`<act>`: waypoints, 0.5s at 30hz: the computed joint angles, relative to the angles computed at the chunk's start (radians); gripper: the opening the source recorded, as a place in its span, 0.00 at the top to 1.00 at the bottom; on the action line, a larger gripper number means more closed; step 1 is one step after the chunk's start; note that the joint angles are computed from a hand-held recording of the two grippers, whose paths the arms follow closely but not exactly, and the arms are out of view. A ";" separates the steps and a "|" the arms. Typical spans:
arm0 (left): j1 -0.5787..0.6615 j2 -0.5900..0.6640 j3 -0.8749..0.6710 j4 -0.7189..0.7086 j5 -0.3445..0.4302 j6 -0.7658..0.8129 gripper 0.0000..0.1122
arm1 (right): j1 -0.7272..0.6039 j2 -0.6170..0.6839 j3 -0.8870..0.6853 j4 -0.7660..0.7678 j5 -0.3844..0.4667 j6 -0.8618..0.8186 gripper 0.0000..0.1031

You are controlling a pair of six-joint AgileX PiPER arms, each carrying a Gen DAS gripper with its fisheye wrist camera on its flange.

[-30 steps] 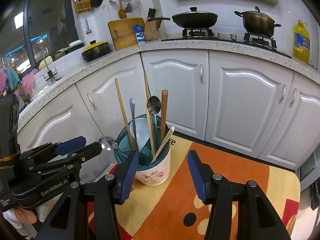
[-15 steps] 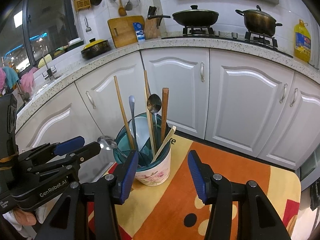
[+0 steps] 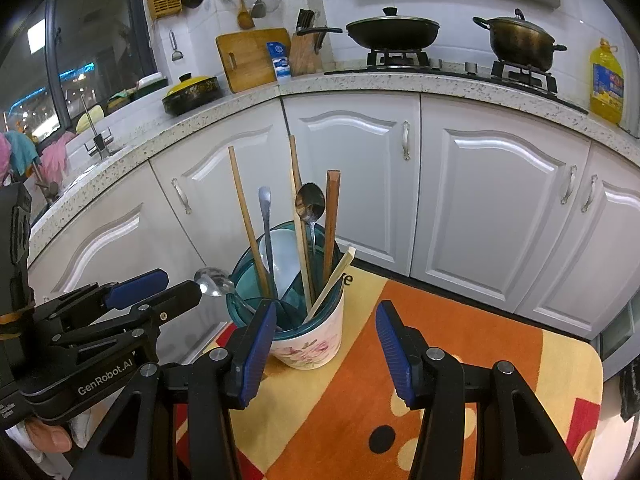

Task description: Organize utensils

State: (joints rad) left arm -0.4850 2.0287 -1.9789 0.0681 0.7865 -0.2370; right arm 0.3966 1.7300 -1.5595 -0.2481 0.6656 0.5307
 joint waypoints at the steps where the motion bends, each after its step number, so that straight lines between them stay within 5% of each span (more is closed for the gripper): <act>1: 0.000 -0.001 0.002 0.002 -0.002 -0.002 0.62 | 0.000 0.000 -0.001 -0.001 0.000 0.001 0.51; 15: -0.013 -0.022 0.019 0.045 -0.022 -0.025 0.62 | 0.008 -0.007 0.001 -0.023 -0.006 0.025 0.51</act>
